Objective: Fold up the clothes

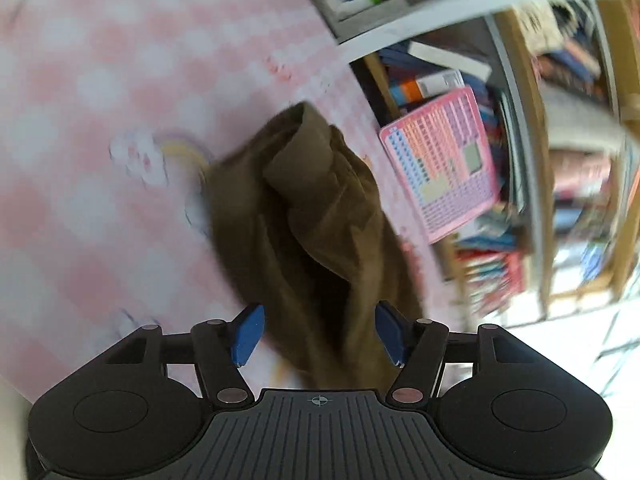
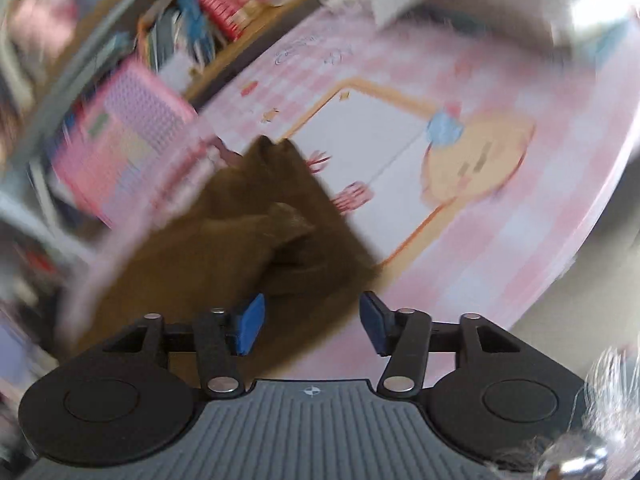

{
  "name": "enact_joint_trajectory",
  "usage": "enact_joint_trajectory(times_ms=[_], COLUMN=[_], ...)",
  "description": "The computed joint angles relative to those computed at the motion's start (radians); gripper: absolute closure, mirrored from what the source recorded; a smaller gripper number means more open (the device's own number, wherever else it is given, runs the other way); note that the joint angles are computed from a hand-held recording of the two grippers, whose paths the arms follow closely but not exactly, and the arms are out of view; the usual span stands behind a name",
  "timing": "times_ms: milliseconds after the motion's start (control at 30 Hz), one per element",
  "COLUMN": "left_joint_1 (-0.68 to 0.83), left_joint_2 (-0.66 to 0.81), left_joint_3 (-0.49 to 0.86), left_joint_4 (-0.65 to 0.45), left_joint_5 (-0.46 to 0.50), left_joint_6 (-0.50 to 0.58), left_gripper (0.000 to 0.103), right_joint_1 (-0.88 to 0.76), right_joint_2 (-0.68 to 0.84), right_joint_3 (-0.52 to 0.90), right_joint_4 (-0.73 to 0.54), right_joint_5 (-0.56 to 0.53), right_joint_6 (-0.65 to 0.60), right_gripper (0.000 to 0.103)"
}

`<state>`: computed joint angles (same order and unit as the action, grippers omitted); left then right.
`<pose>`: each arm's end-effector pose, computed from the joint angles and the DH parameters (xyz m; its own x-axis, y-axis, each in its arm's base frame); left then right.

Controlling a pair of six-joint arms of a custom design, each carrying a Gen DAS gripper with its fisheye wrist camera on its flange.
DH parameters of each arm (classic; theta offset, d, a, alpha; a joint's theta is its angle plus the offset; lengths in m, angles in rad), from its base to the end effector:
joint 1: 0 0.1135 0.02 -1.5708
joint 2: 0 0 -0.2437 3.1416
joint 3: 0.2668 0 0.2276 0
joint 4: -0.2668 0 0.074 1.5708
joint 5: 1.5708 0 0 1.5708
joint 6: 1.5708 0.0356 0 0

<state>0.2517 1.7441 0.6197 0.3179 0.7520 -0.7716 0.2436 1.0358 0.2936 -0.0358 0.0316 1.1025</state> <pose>0.2774 0.0462 0.1092 -0.6935 -0.7041 -0.1522 -0.2897 0.4660 -0.8360 0.1712 0.0414 0.1421 -0.5031 0.7940 -0.3413 0.5089 0.5913 0.6256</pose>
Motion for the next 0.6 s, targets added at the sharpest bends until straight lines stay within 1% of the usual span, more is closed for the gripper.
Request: enact_joint_trajectory(times_ms=[33, 100, 167, 233, 333, 367, 400, 433, 467, 500, 533, 567, 600], left_joint_1=[-0.003, -0.01, -0.014, -0.022, -0.057, -0.071, -0.085, -0.095, -0.106, -0.115, -0.123, -0.129, -0.135], left_joint_2=[0.019, 0.049, 0.09, 0.133, 0.201, 0.22, 0.241, 0.255, 0.266, 0.278, 0.27, 0.263, 0.259], left_joint_3=[-0.004, -0.004, -0.004, 0.013, 0.083, 0.121, 0.168, 0.212, 0.253, 0.295, 0.326, 0.359, 0.394], left_joint_4=[0.041, 0.109, 0.195, 0.256, 0.289, 0.256, 0.203, 0.148, 0.121, 0.095, 0.101, 0.11, 0.119], left_joint_5=[0.013, 0.008, 0.0, -0.018, -0.062, -0.082, -0.105, -0.128, -0.146, -0.163, -0.165, -0.165, -0.164], left_joint_6=[-0.05, -0.132, -0.226, -0.315, -0.408, -0.413, -0.412, -0.408, -0.407, -0.406, -0.392, -0.376, -0.359], left_gripper=[0.041, 0.041, 0.041, 0.042, 0.043, 0.045, 0.047, 0.067, 0.084, 0.09, 0.097, 0.099, 0.1], right_joint_1=[-0.011, -0.027, -0.042, -0.056, -0.093, -0.103, -0.115, -0.131, -0.149, -0.165, -0.181, -0.192, -0.2], right_joint_2=[0.007, 0.038, 0.09, 0.137, 0.229, 0.265, 0.304, 0.344, 0.383, 0.411, 0.434, 0.441, 0.442], right_joint_3=[-0.008, -0.013, -0.018, -0.021, 0.014, 0.033, 0.055, 0.08, 0.107, 0.145, 0.191, 0.237, 0.283], right_joint_4=[0.041, 0.121, 0.215, 0.29, 0.332, 0.339, 0.336, 0.334, 0.331, 0.315, 0.291, 0.271, 0.258], right_joint_5=[-0.029, -0.068, -0.09, -0.098, -0.109, -0.111, -0.118, -0.137, -0.163, -0.182, -0.198, -0.2, -0.194], right_joint_6=[0.049, 0.144, 0.223, 0.282, 0.298, 0.3, 0.302, 0.298, 0.29, 0.265, 0.229, 0.185, 0.136], right_gripper=[0.048, 0.046, 0.045, 0.044, 0.044, 0.044, 0.052, 0.06, 0.08, 0.094, 0.094, 0.096, 0.098])
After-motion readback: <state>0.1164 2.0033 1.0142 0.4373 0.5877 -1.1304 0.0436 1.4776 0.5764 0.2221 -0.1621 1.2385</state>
